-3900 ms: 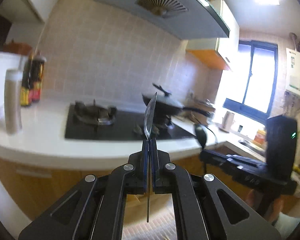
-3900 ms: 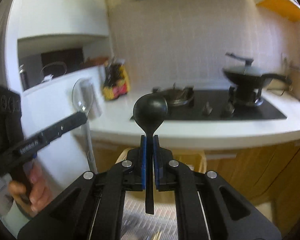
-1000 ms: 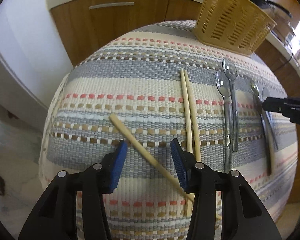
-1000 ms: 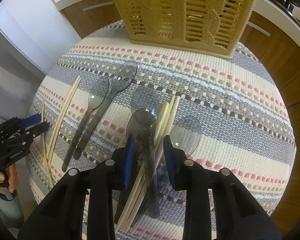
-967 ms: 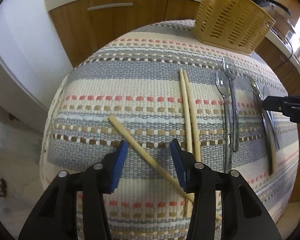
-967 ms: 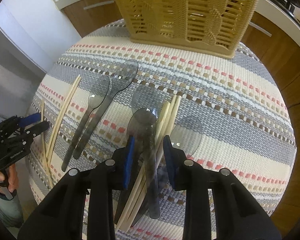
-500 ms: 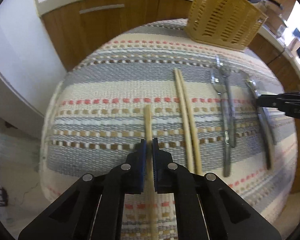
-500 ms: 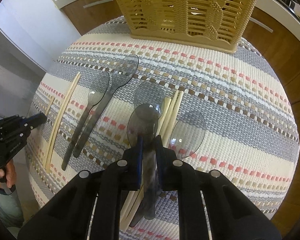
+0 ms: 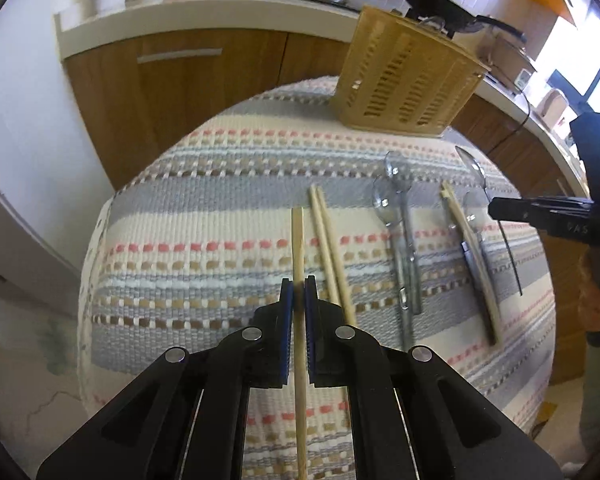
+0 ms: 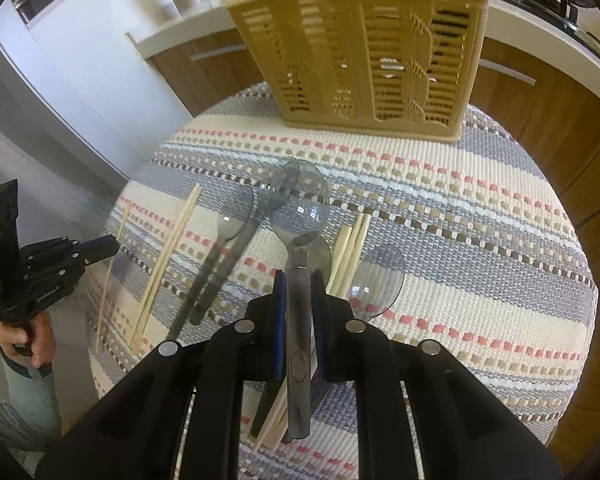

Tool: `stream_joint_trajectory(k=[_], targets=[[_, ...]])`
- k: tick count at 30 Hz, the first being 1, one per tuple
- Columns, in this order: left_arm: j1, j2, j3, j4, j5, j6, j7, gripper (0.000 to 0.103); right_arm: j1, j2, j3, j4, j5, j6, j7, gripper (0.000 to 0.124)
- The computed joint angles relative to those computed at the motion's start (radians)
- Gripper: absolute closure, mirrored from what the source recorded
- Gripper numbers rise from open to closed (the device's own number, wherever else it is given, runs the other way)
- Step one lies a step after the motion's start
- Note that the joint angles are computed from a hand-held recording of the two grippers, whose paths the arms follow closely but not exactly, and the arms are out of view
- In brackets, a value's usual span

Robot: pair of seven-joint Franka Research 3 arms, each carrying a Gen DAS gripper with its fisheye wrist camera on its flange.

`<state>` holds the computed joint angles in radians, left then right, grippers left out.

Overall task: Organize utensils
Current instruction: 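Grasp a clear spoon with the right tool while the left tool grasps a chopstick, then lift the spoon and chopstick and drop both into the caddy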

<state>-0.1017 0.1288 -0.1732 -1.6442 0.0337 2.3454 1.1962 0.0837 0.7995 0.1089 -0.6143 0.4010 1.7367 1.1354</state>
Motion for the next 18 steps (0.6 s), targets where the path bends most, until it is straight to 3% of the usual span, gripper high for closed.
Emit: stream_joint_trajectory(k=[2, 5, 9, 12, 17, 18], targets=[[-0.006, 0.029, 0.002, 0.039, 0.028, -0.038, -0.013, 0.099, 0.000, -0.046, -0.002, -0.074, 0.006, 0.035, -0.009, 0.113], [-0.005, 0.088, 0.006, 0.104, 0.051, -0.092, -0.020, 0.099, 0.000, -0.047, -0.007, -0.073, 0.009, 0.033, -0.003, 0.113], [0.041, 0.131, -0.007, 0.150, -0.071, -0.155, 0.048, 0.097, -0.002, -0.020, -0.008, -0.034, 0.005, 0.005, 0.023, 0.113], [0.037, 0.118, -0.009, 0.158, -0.062, -0.211, 0.081, 0.080, -0.004, -0.008, -0.009, -0.020, -0.001, -0.004, 0.025, 0.113], [-0.006, 0.130, -0.007, 0.196, 0.034, -0.320, 0.100, 0.081, -0.003, 0.061, 0.002, 0.091, -0.019, -0.049, 0.048, 0.113], [-0.028, 0.142, -0.002, 0.216, 0.096, -0.344, 0.085, 0.089, -0.004, 0.085, 0.013, 0.132, -0.027, -0.065, 0.057, 0.113]])
